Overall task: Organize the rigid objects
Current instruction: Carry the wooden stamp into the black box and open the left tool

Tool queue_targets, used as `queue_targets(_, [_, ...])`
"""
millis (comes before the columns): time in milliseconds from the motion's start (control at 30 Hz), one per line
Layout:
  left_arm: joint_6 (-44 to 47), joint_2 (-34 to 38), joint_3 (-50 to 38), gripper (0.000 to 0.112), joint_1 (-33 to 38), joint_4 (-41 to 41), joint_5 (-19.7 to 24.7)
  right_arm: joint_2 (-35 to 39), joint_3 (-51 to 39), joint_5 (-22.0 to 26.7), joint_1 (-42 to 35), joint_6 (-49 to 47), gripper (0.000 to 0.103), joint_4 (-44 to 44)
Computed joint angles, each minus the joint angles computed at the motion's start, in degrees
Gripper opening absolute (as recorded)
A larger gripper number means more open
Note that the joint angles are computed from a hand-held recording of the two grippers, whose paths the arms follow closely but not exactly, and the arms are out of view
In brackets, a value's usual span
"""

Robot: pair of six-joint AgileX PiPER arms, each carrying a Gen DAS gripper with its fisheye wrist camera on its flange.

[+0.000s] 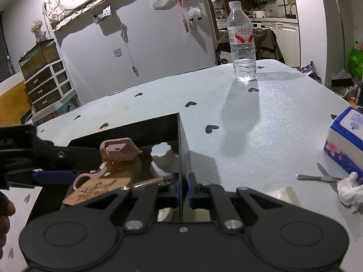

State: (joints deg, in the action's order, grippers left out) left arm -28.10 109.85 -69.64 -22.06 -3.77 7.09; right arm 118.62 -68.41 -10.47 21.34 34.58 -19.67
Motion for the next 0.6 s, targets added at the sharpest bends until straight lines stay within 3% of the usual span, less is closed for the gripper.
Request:
queue_targets(300, [0.14,-1.94,1.96,0.094,-0.31,1.68,0.3,-0.01,-0.11,0.25,0.0,-0.37,0.008,0.36])
queue_targets(600, [-14.57,-4.83,4.48,0.095,-0.79,18.06,-0.19,0.19,-0.59,0.72,0.12,-1.46,0.008,1.45])
